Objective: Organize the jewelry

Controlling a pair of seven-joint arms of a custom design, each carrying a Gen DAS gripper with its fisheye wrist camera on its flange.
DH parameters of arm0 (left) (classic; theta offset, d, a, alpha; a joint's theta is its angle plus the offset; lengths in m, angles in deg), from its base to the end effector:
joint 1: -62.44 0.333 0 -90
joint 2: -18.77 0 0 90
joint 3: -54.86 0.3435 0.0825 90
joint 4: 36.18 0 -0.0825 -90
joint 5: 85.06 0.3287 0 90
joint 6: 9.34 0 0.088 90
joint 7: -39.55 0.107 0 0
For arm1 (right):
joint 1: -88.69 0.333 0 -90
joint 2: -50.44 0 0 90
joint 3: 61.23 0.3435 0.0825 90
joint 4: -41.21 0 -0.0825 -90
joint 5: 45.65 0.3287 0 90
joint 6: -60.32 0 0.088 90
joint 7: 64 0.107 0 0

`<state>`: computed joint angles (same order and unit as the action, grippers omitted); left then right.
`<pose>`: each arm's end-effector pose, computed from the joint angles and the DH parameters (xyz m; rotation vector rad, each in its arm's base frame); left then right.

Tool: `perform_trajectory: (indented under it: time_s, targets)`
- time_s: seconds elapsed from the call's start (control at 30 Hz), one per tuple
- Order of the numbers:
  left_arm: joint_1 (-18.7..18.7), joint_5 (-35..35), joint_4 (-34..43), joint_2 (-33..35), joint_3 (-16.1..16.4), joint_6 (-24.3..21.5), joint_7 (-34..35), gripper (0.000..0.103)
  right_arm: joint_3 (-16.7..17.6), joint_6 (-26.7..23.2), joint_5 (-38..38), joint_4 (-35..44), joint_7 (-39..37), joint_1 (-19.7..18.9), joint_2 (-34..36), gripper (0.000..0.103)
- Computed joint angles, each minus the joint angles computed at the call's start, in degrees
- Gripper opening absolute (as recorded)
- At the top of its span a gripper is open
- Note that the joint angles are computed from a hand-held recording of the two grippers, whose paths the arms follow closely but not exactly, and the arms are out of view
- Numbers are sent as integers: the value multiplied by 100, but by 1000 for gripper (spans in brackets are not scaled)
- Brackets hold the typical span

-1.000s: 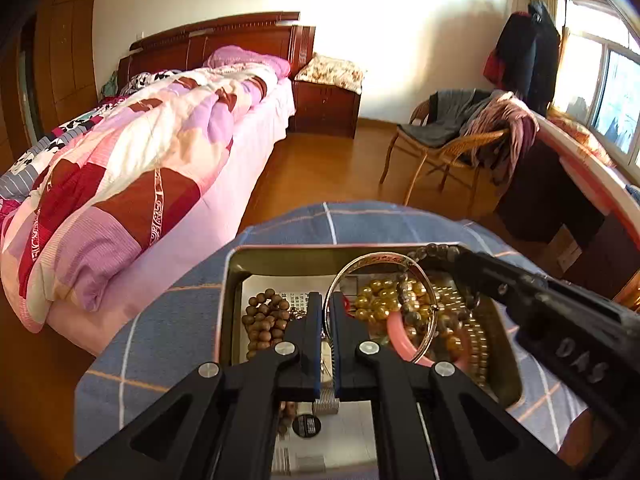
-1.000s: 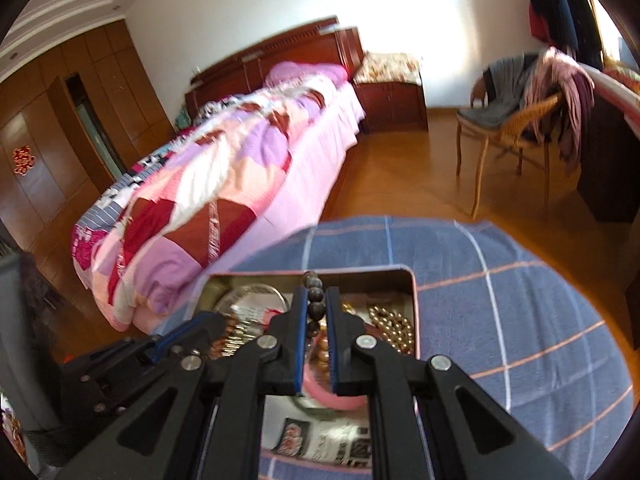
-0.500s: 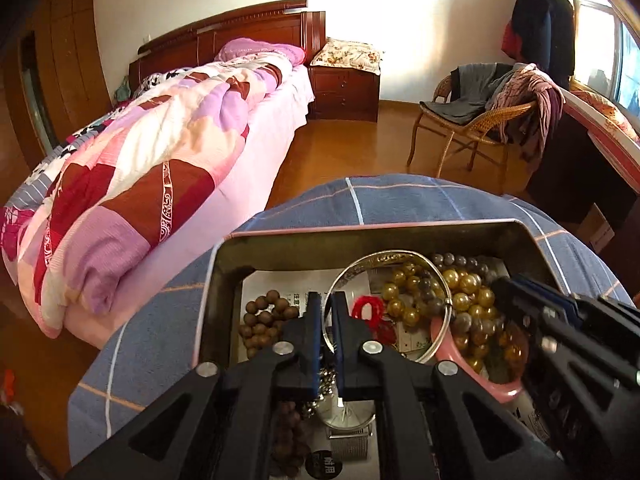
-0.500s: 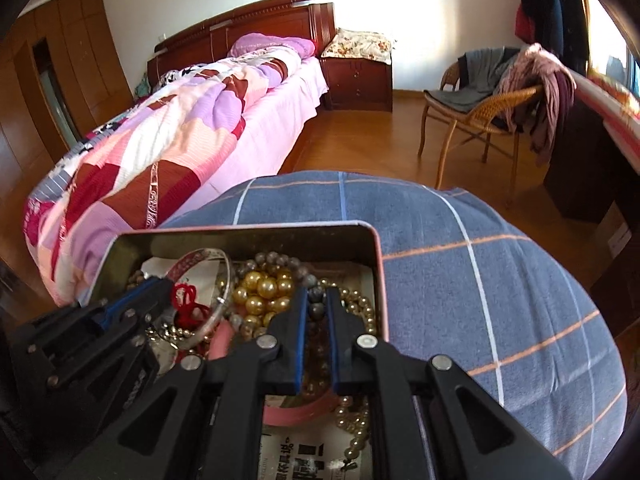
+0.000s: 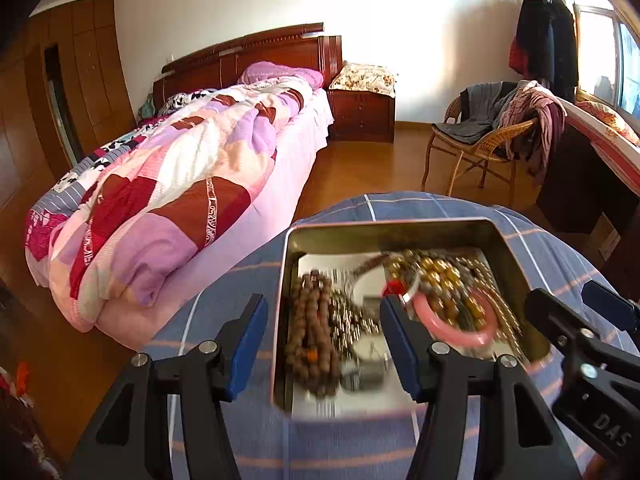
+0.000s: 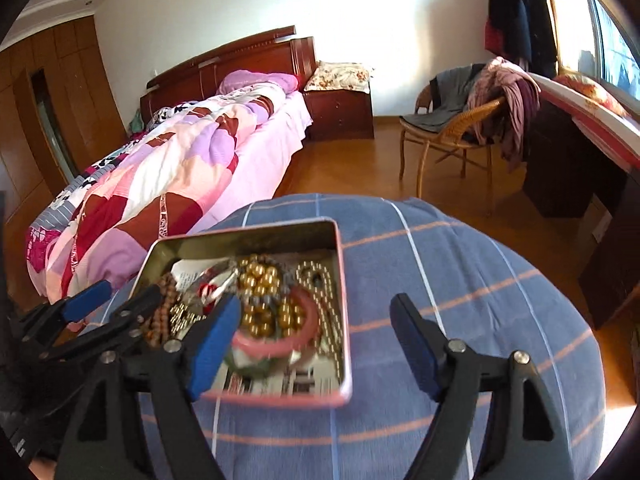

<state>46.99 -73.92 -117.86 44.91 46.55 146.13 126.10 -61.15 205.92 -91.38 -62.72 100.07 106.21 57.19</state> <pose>0.6488 -0.2648 0.5781 -1.3178 2.1060 -0.8757 0.5608 0.1870 0.5847 -1.2952 2.0701 -0.8080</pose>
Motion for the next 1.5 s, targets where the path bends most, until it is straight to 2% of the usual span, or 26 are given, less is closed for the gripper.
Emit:
perform_trajectory:
  time_s: [0.1,0.3,0.43,0.5,0.57,0.63,0.8,0.9,1.13,1.23,1.33,1.5]
  targets:
    - [3,113,-618,-399,70,272,-117,59,71,-394,-247,-69,130,130,-129,92]
    - [60,347,-1558,-1019,98,627,-314,60,283,-759,-261,-410,247,178,-438,95]
    - [-34,992,-2210,-1456,324,1023,-812,62,486,-1233,-494,-578,353,267,-640,99]
    - [59,1067,-2466,-1640,267,1164,-932,64,580,-1473,-591,-645,418,309,-729,99]
    - [142,1134,-2728,-1827,224,1333,-1057,71,654,-1581,-674,-742,506,327,-838,99]
    - [181,1383,-2968,-2014,246,1503,-1305,72,739,-1716,-784,-824,602,347,-958,99]
    - [473,1078,-3515,-2455,6,1768,-1113,74,969,-2105,-1087,-965,848,410,-1215,101]
    - [621,1664,-3734,-2704,-30,1934,-1683,76,1134,-2380,-1311,-975,1034,466,-1346,103]
    - [1143,2076,-4216,-3240,-362,2259,-2149,80,1448,-2974,-1831,-941,1335,617,-1548,103]
    - [1274,1940,-4383,-3430,-460,2360,-2077,83,1526,-3170,-1954,-908,1418,683,-1608,103]
    - [1618,2004,-4555,-3643,-705,2541,-2229,85,1601,-3282,-2120,-921,1541,735,-1662,103]
    - [1979,1781,-4803,-3957,-976,2719,-2085,88,1737,-3560,-2373,-928,1647,842,-1729,103]
